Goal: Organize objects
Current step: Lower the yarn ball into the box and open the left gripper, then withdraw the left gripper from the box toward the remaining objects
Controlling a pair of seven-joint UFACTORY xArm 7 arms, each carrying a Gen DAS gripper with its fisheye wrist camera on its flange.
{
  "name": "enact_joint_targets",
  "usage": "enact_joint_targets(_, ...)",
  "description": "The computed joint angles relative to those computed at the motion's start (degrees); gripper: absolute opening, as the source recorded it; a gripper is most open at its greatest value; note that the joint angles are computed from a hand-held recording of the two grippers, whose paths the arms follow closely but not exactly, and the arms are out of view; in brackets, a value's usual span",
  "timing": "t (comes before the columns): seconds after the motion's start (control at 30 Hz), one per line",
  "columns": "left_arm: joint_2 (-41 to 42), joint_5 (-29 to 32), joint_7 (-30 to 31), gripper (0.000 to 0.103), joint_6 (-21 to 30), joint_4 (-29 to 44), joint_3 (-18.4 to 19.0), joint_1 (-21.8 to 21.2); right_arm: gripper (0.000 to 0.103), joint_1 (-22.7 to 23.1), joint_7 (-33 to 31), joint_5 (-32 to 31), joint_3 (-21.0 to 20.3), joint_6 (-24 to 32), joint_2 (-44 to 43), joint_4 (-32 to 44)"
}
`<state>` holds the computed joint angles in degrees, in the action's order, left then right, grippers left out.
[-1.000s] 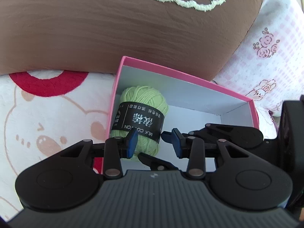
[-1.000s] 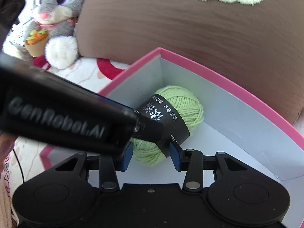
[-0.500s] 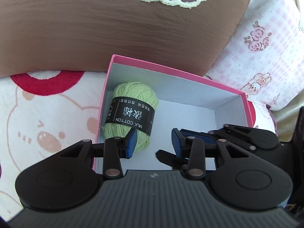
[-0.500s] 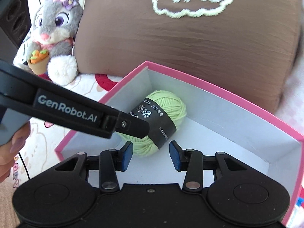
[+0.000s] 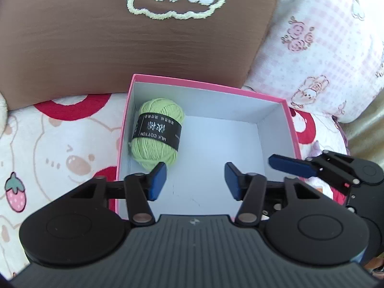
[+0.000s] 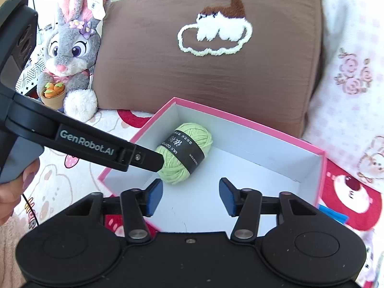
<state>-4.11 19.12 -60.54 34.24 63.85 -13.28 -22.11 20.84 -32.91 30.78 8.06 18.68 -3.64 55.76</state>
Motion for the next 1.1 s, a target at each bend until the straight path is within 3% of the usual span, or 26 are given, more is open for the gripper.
enact_joint_targets(0.43,-4.2,2.3,-2.7,0.072,10.1,3.7,-3.9,-2.3,0.066,0.4,5.3,-5.5,-3.6,4.7,-14.9,-8.8)
enact_joint_targets(0.63,-5.4,2.3,-2.3,0.073,12.6,4.9,-5.6,-4.1,0.066,0.3,6.5,-8.3,-6.0,10.1,-23.2,-12.4)
enact_joint_targets(0.9,-3.0,10.2,-3.8,0.074,21.7,11.5,-9.2,-7.9,0.07,-1.1,8.3,-12.1,-7.5,14.8,-32.4,-16.2)
enact_joint_targets(1.1,-1.1,11.1,-3.1,0.075,22.9,14.0,-9.0,-10.8,0.07,-2.5,8.6,-14.5,-8.3,19.2,-37.7,-18.5)
